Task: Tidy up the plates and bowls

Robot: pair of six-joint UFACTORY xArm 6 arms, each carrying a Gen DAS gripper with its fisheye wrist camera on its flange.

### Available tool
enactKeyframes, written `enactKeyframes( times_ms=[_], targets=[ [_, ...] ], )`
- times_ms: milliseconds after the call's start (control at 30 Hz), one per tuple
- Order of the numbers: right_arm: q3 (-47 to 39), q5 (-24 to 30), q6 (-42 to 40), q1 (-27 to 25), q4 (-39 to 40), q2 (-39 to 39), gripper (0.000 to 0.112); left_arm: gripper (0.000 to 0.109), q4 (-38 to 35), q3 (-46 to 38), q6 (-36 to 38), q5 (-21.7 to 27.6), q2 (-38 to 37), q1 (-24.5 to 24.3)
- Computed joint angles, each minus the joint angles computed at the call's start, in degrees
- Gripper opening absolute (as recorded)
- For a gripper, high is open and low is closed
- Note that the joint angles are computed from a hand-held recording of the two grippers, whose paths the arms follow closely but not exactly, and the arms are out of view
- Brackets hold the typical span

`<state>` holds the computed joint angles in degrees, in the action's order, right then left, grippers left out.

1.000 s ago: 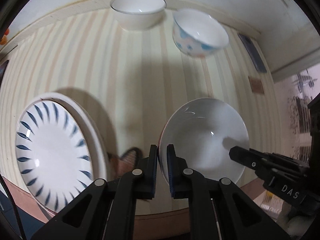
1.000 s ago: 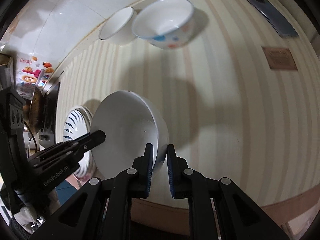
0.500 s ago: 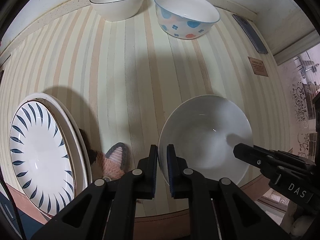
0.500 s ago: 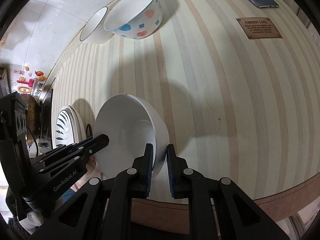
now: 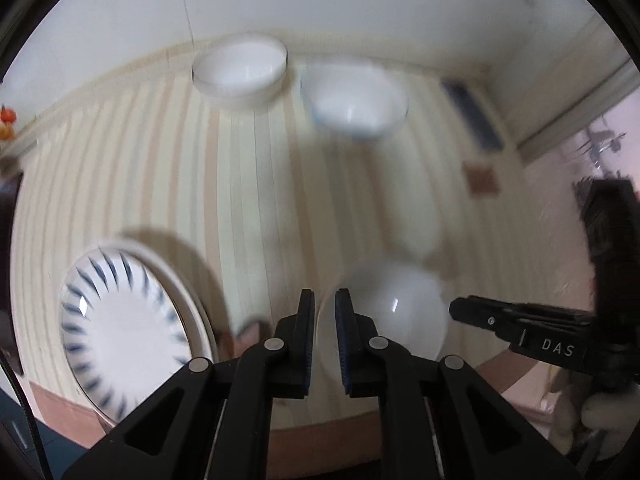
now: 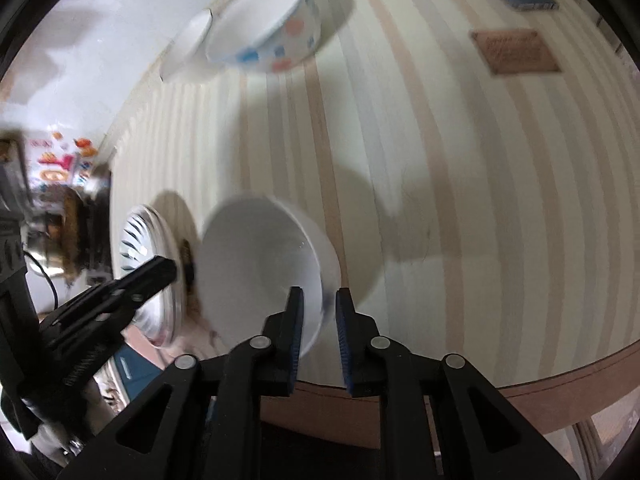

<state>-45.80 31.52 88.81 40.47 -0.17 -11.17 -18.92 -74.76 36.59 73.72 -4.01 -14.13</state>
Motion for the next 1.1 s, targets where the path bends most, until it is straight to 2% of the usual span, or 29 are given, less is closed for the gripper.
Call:
enactKeyframes(
  times_ms=[33,67,100,133,267,400,500,533,567,600,633,700,800,967,1100],
  targets=[
    [0.1,0.5,0.4,-0.8,-1.2,-1.1,0.037,0.024,-0.5,-3.1,-0.9,0.3,2.0,-0.4],
    [0.2,0.6,0.4,-1.9,-2.0,-2.1,0.044,0.029,-1.2,-5.9,-1.8,-0.3,4.1,-0.9],
    [0.3,0.5,0.4,-3.1,-2.8,-2.8,0.056,0.029,-1.6,-7.8,-2.7,-1.4,5.8,-1.4],
    [0.5,0.1,0.9,-4.3,-4.0,-3.3,0.058,0.029,-1.4,-10.0,-3.9,-2.5,8.0,-1.9],
    [-1.9,0.7,-2.1,-10.7,-7.3,-1.3,0.058,0.029,-0.7,-23.0,-9.8,-2.0,20.0,-4.5],
    [-3.1,-4.5,-5.8,-16.6,-5.3,3.5,0.058,0.029,1.3,-34.7,-14.1,0.1,31.0,-7.4],
    [-5.7,-5.9,-9.8,-19.5,-2.7,8.2,0.058,0.029,3.4,-41.3,-15.9,2.1,37.4,-9.2],
    [-6.4,-7.0,-11.3,-20.4,-1.8,9.7,0.057,0.029,4.3,-42.9,-16.1,2.4,39.1,-9.7],
    [-6.9,-8.1,-12.6,-21.1,-1.0,11.1,0.056,0.023,4.5,-43.3,-16.1,2.2,39.9,-9.9],
    [-7.8,-8.8,-13.5,-21.6,-0.7,12.5,0.047,0.011,4.3,-43.2,-16.0,2.0,40.0,-10.1],
    [-8.6,-9.5,-14.9,-21.8,0.3,13.8,0.025,0.011,5.0,-43.0,-16.0,1.5,40.1,-10.4],
    [-9.8,-8.2,-14.7,-22.4,-1.3,15.3,0.011,0.010,5.5,-40.4,-15.4,-1.1,38.7,-10.8],
    [-11.1,-6.8,-12.4,-22.2,-4.6,16.1,0.011,0.010,5.4,-40.3,-15.3,-1.2,38.3,-10.6],
    [-11.2,-5.7,-12.5,-21.7,-4.8,15.5,0.011,0.010,4.6,-39.2,-14.4,-1.3,36.6,-10.2],
    [-11.0,-3.7,-10.1,-20.0,-7.3,13.6,0.011,0.010,2.9,-34.6,-12.2,-2.9,31.9,-9.5]
  ],
)
